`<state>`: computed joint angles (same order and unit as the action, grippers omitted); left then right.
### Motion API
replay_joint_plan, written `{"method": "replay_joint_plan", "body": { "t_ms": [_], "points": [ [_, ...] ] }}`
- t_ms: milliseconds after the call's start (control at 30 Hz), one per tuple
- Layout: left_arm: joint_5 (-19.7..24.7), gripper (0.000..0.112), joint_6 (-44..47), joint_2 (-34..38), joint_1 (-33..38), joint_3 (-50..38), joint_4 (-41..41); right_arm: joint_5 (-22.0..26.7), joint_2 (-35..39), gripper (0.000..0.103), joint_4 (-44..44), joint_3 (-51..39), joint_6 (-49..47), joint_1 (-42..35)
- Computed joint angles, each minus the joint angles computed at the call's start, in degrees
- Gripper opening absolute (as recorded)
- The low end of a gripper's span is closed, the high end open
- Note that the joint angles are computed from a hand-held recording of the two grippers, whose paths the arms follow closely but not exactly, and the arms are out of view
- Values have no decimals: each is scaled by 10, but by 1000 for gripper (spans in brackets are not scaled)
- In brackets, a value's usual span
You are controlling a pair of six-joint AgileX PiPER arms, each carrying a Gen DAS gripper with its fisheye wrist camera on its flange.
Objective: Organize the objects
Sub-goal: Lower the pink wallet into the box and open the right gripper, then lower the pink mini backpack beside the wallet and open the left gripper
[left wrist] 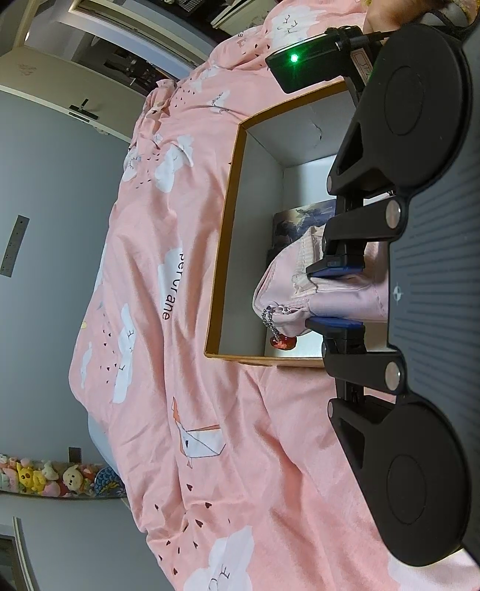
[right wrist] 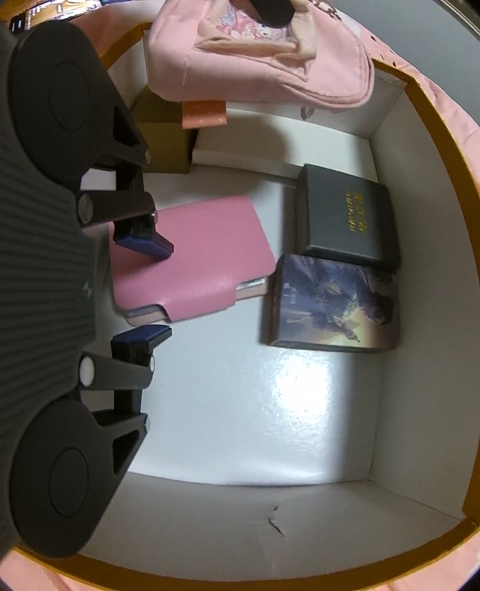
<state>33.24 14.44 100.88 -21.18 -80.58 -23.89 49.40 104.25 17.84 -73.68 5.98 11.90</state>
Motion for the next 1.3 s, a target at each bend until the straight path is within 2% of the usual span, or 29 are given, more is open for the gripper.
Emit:
{"method": "replay_joint_plan", "body": {
  "t_ms": [67, 100, 400, 633, 733, 900, 1067, 1300],
  "points": [
    [0, 25, 2, 0, 1, 0, -3, 9, 4, 40, 22, -1, -12, -8],
    [0, 25, 2, 0, 1, 0, -4, 10, 5, 35, 32, 0, -15, -11],
    [1, 25, -1, 6, 2, -1, -4, 20, 12, 15, 106, 3, -79, -13],
    [16, 25, 27, 22, 8, -6, -57, 28, 11, 15, 163, 21, -124, -40],
    [16, 24, 36, 27, 10, -2, -90, -3, -16, 20, 121, 35, -111, -35],
    [28, 24, 39, 47, 9, -3, -134, -60, -99, 20, 21, 95, -64, -40],
    [4, 24, -11, 67, -19, -1, -77, -101, -152, 29, 38, 150, -69, -49],
    [18, 27, -70, 83, -47, -18, 22, -127, -124, 34, 117, 139, -100, -40]
  ]
}}
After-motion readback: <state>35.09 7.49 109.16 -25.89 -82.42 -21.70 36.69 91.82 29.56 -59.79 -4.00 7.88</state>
